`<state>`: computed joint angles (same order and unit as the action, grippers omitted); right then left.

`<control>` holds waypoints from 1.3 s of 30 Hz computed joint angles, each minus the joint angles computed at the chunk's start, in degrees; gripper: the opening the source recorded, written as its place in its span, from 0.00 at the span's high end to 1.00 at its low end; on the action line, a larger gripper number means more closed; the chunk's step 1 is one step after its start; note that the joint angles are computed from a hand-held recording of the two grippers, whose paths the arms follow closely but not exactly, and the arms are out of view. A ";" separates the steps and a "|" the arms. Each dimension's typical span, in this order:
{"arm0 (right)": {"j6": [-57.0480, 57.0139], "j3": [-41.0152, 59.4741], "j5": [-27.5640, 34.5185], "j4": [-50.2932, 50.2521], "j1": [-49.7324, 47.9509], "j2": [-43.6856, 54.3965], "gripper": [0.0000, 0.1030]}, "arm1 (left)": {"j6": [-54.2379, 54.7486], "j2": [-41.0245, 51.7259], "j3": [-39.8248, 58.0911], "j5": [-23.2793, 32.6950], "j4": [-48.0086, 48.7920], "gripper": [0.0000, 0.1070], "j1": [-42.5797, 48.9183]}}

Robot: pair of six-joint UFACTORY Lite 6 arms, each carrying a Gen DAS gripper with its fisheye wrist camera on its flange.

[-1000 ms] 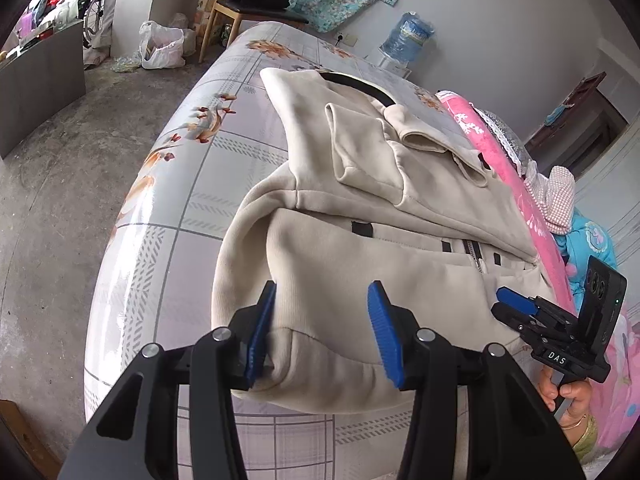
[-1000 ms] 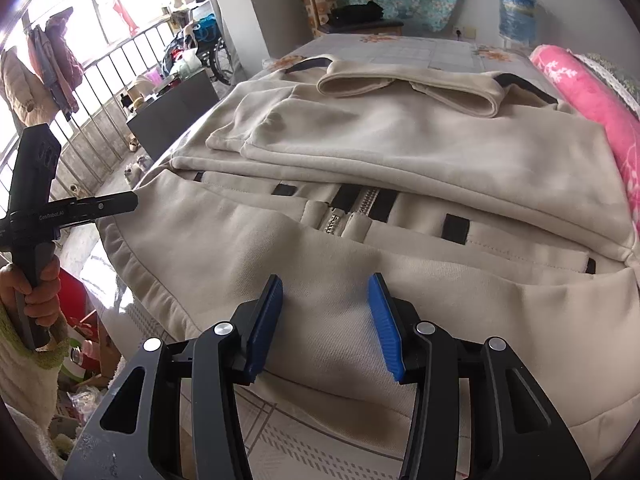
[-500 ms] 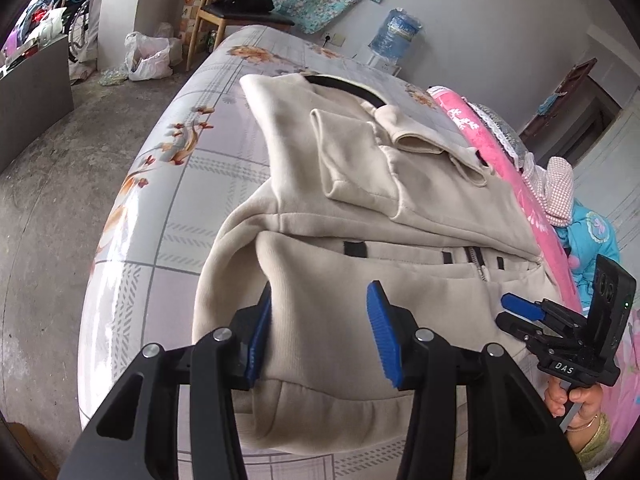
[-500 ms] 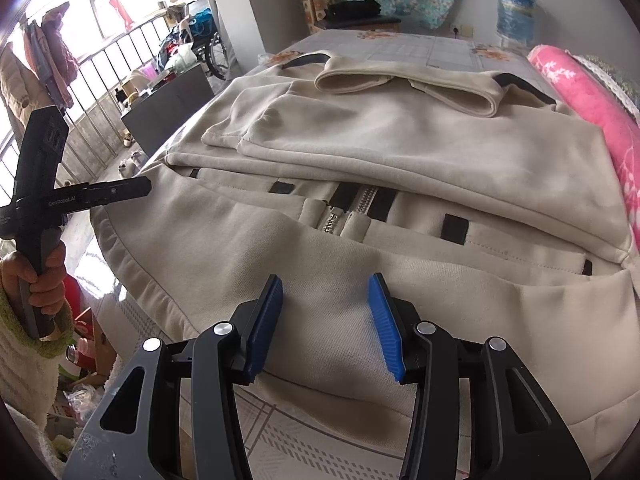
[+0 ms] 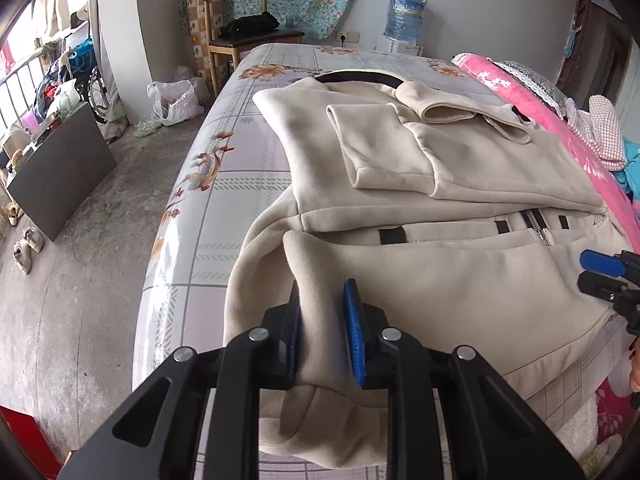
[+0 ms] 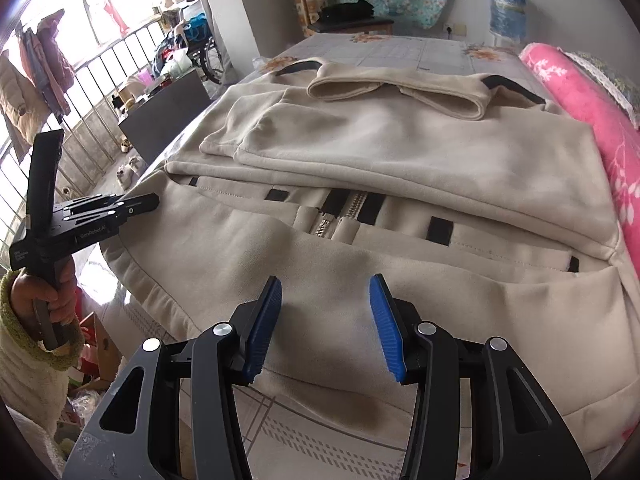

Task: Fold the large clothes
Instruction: 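Close the left gripper on the jacket side edge while the right gripper grasps beside it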

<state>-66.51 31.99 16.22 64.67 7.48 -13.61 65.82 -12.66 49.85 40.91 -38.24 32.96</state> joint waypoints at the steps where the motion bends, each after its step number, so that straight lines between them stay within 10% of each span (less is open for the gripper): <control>1: -0.05 -0.73 1.53 -0.44 -2.01 -1.93 0.57 | -0.01 -0.71 -0.76 -1.21 0.46 0.82 -0.56; 16: -14.13 0.85 19.63 -5.73 -44.82 -5.24 0.56 | -11.26 -8.46 -7.67 -12.71 13.03 0.82 -8.47; 24: -16.26 9.40 16.28 -4.19 -43.77 8.99 0.56 | -23.87 -10.14 -9.14 -16.45 25.49 0.82 -13.23; 39: -7.15 18.83 28.49 -12.01 -47.91 17.24 0.62 | -26.75 -9.30 -8.09 -15.69 27.88 0.82 -13.82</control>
